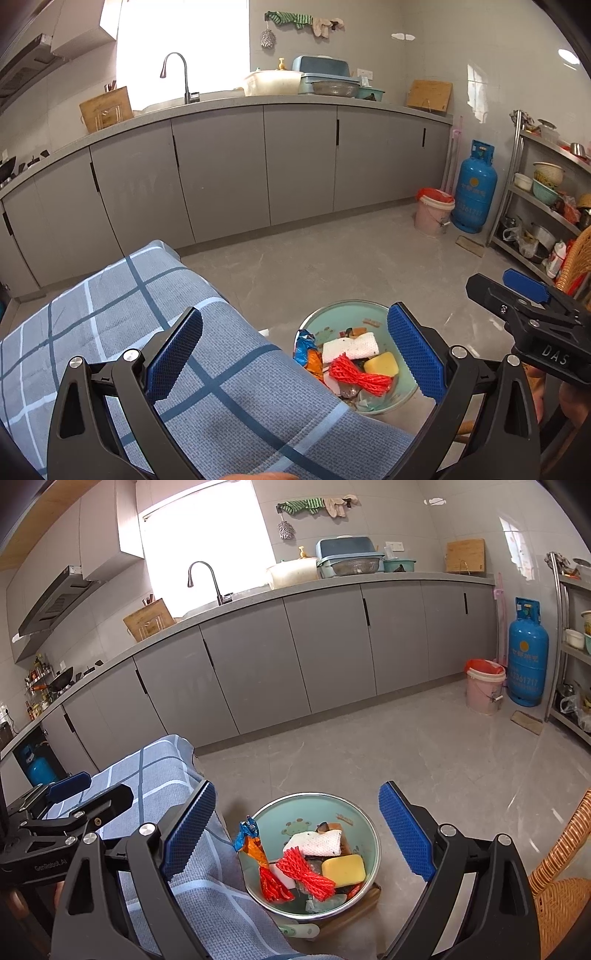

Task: Collect trash

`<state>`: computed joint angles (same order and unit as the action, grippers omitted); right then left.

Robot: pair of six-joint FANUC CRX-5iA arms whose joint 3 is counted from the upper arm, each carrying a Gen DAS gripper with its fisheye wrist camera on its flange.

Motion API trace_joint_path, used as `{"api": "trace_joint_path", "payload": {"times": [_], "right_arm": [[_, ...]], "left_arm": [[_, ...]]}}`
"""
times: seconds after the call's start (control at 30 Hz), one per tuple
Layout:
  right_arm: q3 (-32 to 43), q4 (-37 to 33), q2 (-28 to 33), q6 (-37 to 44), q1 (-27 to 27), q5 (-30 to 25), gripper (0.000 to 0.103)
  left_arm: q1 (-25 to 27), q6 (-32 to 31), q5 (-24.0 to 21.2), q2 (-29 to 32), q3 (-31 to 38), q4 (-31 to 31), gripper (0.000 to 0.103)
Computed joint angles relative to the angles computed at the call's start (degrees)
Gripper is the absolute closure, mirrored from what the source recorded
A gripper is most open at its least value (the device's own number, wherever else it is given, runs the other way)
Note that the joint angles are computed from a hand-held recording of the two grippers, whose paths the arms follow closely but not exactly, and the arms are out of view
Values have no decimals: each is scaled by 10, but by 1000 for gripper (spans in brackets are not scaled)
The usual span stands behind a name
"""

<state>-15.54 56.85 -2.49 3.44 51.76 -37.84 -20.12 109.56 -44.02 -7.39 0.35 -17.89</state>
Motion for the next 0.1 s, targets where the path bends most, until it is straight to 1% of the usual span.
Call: {"api": "trace_joint_path", "payload": {"times": [0.1], "right_arm": [[-1, 1, -2, 0, 2, -6, 13]], "left_arm": [[2, -3, 3, -5, -5, 4, 4]]}}
